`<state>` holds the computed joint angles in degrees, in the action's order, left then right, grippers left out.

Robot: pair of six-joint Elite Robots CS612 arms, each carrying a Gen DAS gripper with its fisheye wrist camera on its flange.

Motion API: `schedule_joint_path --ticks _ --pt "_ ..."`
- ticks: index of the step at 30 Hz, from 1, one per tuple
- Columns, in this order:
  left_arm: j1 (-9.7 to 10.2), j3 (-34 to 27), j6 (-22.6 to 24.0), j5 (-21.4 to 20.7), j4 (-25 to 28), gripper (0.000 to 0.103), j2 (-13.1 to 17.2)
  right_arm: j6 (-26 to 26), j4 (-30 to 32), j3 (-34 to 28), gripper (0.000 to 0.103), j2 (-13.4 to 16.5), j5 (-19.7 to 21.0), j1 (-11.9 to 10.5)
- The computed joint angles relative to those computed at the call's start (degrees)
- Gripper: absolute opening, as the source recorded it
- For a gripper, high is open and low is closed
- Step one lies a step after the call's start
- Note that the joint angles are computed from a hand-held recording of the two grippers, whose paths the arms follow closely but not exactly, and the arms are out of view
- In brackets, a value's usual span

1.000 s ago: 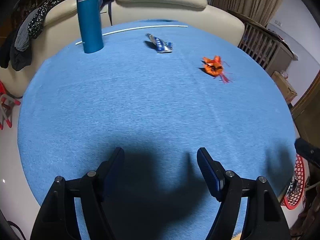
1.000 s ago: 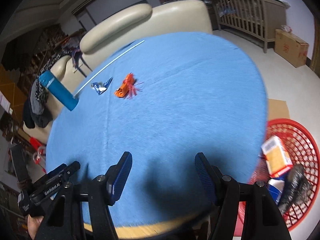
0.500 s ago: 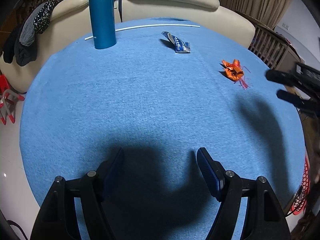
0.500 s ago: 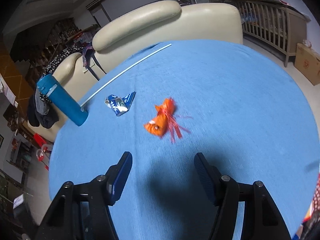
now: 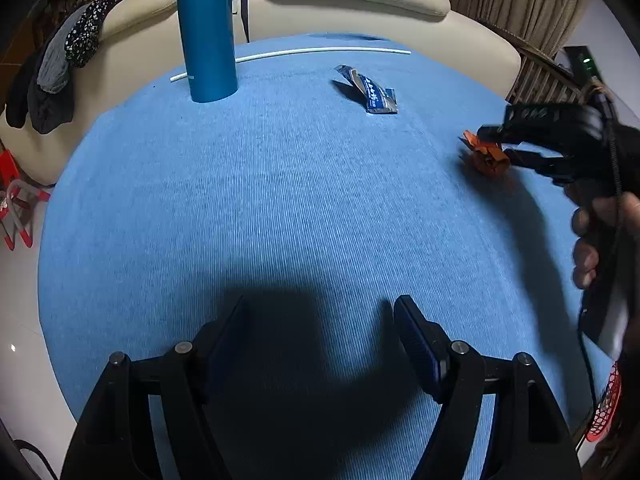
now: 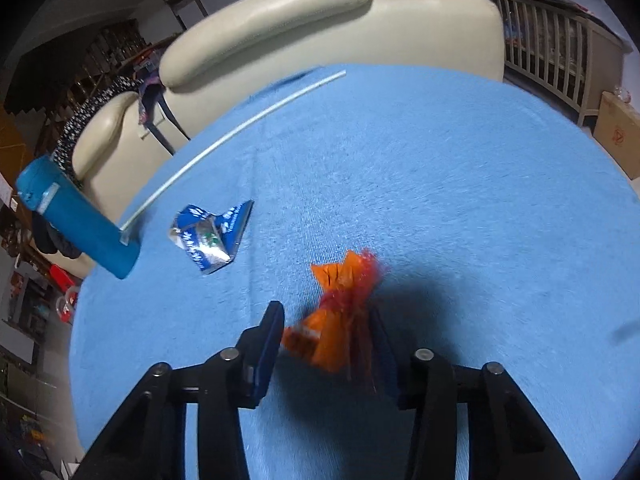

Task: Collect trash
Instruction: 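Grasp the orange wrapper with the right tool while the left tool grasps the blue-and-white wrapper, then carry the orange and blue-and-white wrappers over the red wastebasket with both tools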

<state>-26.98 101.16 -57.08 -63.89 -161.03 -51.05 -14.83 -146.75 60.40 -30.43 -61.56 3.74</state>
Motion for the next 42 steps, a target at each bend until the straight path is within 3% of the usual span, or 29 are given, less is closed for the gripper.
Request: schedule_joint_path --ticks 4,9,15,19,27,28,29,33,42 --pt "0.85 -1.68 1.62 0.45 0.31 0.076 0.59 -1.81 1.42 -0.12 0.027 0.51 1.0 0.25" --pt "2.77 -7.17 6.7 2.79 -0.21 0.076 2.94 -4.43 0.18 2.79 0.024 -0.76 2.35 -0.14" --pt "6.68 -15.86 10.06 -0.21 -0.95 0.076 6.97 -6.33 -0.59 6.18 0.024 -2.49 5.07 -1.72" --pt "8.74 -22.12 9.68 -3.4 1.04 0.076 9.96 -5.92 -0.9 7.7 0.024 -3.37 6.92 -2.85" --pt "10.62 -30.49 5.61 -6.6 6.63 0.075 15.02 -5.83 0.9 9.45 0.024 -4.38 9.62 -4.55" --pt "10.76 -30.67 5.91 -7.37 6.42 0.069 15.29 -5.68 0.92 9.49 0.024 -4.4 9.77 -4.64" --pt "10.92 -31.23 5.72 -7.99 7.98 0.034 15.56 -5.64 1.1 9.46 0.024 -4.38 9.91 -4.73" --pt "10.78 -29.51 6.32 -8.72 6.83 0.033 14.68 -5.23 1.0 9.7 0.024 -4.42 10.73 -5.09" --pt "6.85 -19.08 7.47 -3.04 3.95 0.025 8.62 -4.85 -1.85 13.24 0.024 -6.32 12.8 -5.54"
